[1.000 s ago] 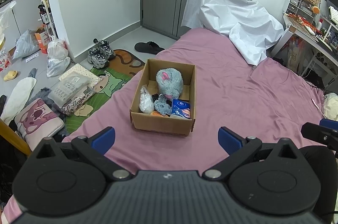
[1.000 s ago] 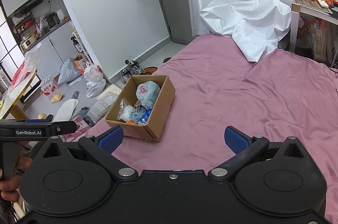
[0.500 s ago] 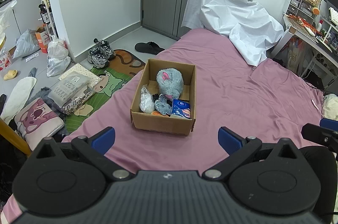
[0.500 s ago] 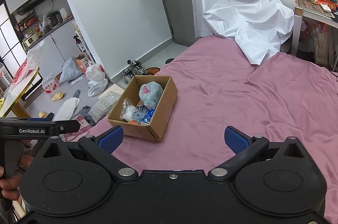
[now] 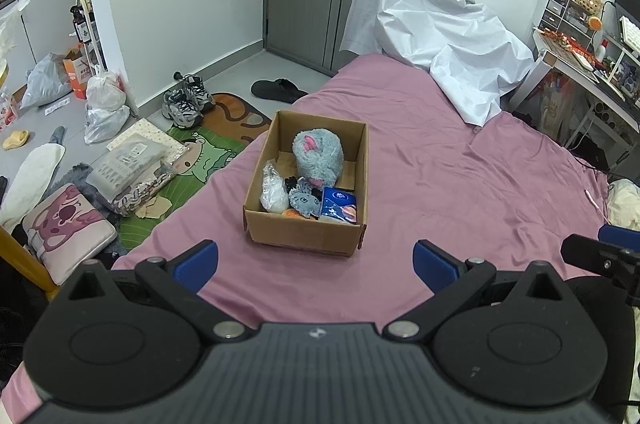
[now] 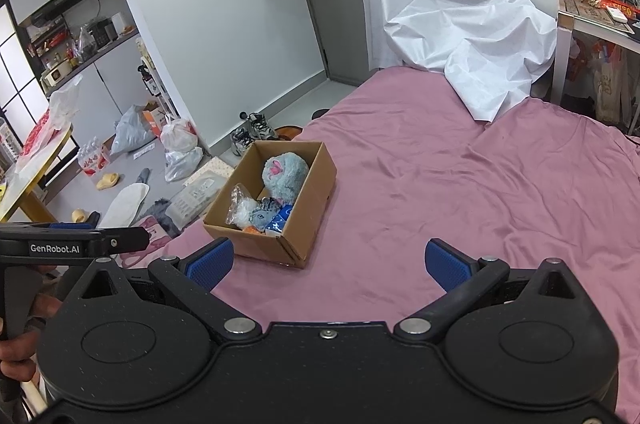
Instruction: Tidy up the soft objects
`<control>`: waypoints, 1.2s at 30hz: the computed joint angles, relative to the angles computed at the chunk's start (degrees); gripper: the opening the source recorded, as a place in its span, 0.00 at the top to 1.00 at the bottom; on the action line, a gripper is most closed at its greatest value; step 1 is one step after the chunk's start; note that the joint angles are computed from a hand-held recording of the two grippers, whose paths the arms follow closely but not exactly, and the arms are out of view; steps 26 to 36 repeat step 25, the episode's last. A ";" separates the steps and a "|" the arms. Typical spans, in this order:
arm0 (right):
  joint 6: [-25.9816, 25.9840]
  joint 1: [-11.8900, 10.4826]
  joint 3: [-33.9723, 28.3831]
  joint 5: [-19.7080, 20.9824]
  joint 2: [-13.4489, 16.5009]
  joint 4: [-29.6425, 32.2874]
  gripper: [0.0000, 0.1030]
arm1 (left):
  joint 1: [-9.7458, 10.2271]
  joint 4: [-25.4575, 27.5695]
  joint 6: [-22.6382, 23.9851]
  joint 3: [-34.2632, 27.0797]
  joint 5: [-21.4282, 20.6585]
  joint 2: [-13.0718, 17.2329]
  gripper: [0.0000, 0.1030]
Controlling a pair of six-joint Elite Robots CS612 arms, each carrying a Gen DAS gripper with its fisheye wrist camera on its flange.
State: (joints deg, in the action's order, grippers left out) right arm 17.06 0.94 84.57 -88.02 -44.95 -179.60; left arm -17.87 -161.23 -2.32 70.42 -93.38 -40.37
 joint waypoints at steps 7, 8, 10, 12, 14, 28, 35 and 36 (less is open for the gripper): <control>0.90 0.16 -0.15 -0.99 0.25 -0.60 0.00 | 0.29 1.22 -0.51 -0.90 0.09 0.55 0.00; 1.07 0.13 -0.17 -1.13 0.29 -0.70 0.00 | 0.29 1.23 -0.51 -0.94 0.26 0.60 0.00; 1.31 0.17 -0.18 -1.49 0.37 -1.04 0.00 | 0.22 1.00 -0.52 -0.94 0.65 0.69 0.00; 1.59 0.09 -0.25 -1.56 0.47 -1.14 0.00 | 0.23 1.13 -0.48 -1.07 0.97 0.79 0.00; 1.77 0.11 -0.33 -1.72 0.60 -1.14 0.00 | 0.28 1.19 -0.44 -1.14 1.06 0.87 0.00; 1.71 0.08 -0.99 -1.39 1.35 -0.30 0.00 | 0.20 -1.70 0.32 -0.65 1.59 1.15 0.00; 1.71 0.08 -0.99 -1.39 1.35 -0.30 0.00 | 0.20 -1.70 0.32 -0.65 1.59 1.15 0.00; 1.71 0.08 -0.99 -1.39 1.35 -0.30 0.00 | 0.20 -1.70 0.32 -0.65 1.59 1.15 0.00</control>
